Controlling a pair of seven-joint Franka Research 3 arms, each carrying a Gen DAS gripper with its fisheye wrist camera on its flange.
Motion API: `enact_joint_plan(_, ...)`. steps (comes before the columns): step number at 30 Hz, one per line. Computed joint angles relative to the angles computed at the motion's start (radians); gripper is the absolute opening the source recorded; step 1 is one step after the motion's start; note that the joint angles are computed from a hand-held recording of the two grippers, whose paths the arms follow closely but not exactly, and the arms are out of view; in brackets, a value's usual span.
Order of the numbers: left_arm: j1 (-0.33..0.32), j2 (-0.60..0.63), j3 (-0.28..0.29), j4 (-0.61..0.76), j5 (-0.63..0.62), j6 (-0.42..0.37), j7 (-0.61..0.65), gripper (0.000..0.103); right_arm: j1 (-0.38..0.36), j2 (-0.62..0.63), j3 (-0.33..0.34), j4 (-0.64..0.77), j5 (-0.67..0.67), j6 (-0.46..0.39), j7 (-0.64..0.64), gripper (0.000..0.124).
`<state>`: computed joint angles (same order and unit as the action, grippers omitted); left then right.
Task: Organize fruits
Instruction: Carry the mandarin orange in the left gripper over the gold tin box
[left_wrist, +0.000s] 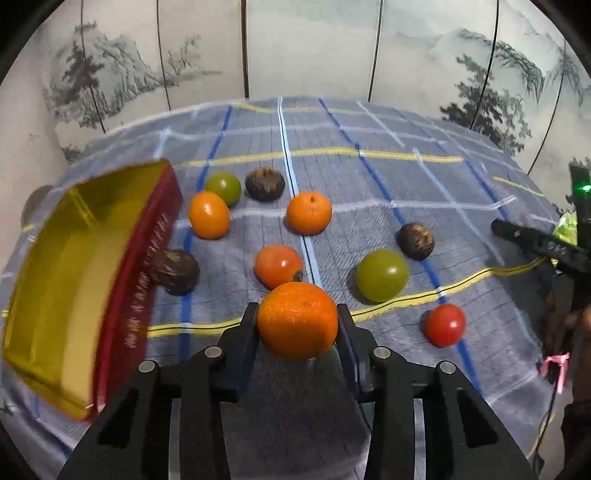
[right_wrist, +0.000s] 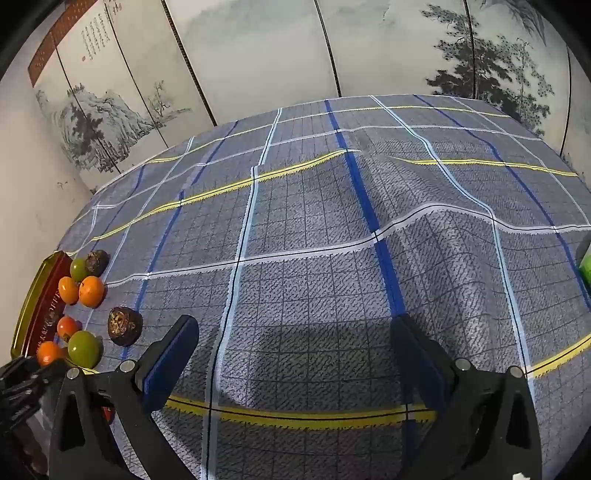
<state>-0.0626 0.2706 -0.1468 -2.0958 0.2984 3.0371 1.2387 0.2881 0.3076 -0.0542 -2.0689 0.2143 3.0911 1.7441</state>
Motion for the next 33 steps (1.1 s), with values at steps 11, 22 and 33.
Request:
enact_joint_plan(11,-0.076,-0.163,0.112,-0.093,0.344,0.009,-0.304,0.041,0.067,0.003,-0.081,0.009,-0.097,-0.028,0.086,0.103)
enact_joint_plan(22,0.001,-0.211,0.069,-0.117,0.421,-0.001,-0.372,0.041,0.138,0.009,-0.162,0.032,-0.271,-0.095,0.236,0.103)
enact_joint_plan(33,0.048,-0.212,0.081,-0.116,0.483,-0.017,-0.424,0.041,0.104,0.012,-0.127,0.044,-0.327,-0.115,0.286,0.103)
